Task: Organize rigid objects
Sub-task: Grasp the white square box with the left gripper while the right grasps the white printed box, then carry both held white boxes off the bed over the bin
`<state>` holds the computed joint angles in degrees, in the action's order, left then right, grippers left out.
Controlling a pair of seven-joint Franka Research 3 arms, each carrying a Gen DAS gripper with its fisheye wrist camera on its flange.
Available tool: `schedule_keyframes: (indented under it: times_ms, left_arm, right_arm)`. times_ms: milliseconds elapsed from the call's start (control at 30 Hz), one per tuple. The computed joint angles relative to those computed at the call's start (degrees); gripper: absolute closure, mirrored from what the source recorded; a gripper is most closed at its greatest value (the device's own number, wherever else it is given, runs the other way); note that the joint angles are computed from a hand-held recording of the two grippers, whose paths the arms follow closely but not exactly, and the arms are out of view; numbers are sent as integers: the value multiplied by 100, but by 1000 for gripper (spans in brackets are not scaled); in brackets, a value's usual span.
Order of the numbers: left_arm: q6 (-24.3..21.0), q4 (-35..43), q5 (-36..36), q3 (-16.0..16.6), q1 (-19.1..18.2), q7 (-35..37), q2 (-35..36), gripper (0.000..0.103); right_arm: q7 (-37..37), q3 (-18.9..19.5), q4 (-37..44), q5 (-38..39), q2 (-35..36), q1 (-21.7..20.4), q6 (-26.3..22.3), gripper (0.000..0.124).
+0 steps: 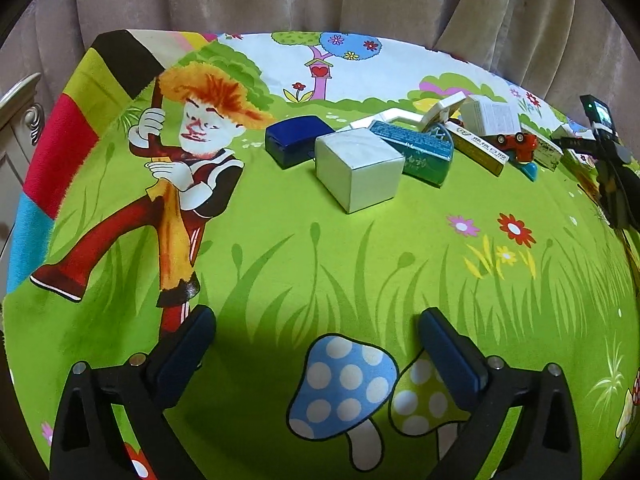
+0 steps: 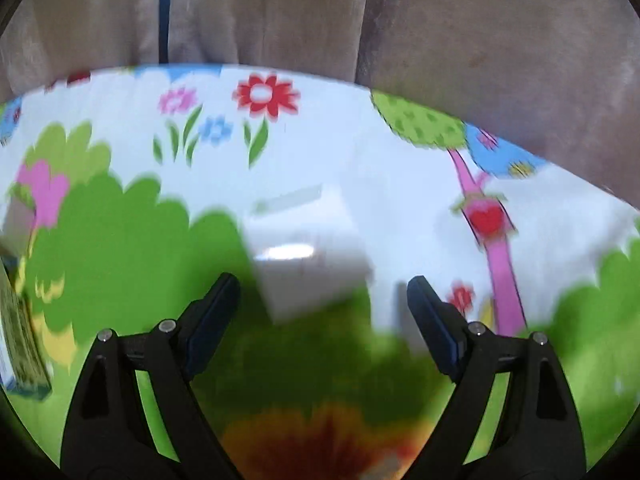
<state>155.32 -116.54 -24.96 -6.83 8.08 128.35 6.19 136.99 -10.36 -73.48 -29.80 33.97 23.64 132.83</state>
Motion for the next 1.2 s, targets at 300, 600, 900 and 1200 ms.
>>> schedule_keyframes:
  times_ms: [300, 600, 900, 1200]
  left_arm:
    - [-206, 619, 591, -14, -66, -671, 450, 0]
    - [-92, 2109, 2060, -10, -390, -2712, 1632, 35]
    - [475, 271, 617, -739, 582, -1003, 322, 61]
    - [566, -127, -71, -281, 168, -280, 4, 61]
  right_arm:
    - [-411, 312, -1106, 81, -780, 460, 604, 74]
    - [905, 714, -2112, -648, -1485, 930, 793, 74]
    - [709, 1254, -2846, 368, -1885, 708, 1814, 74]
    - [1676, 1148, -1954, -1347, -1383, 1896, 241, 74]
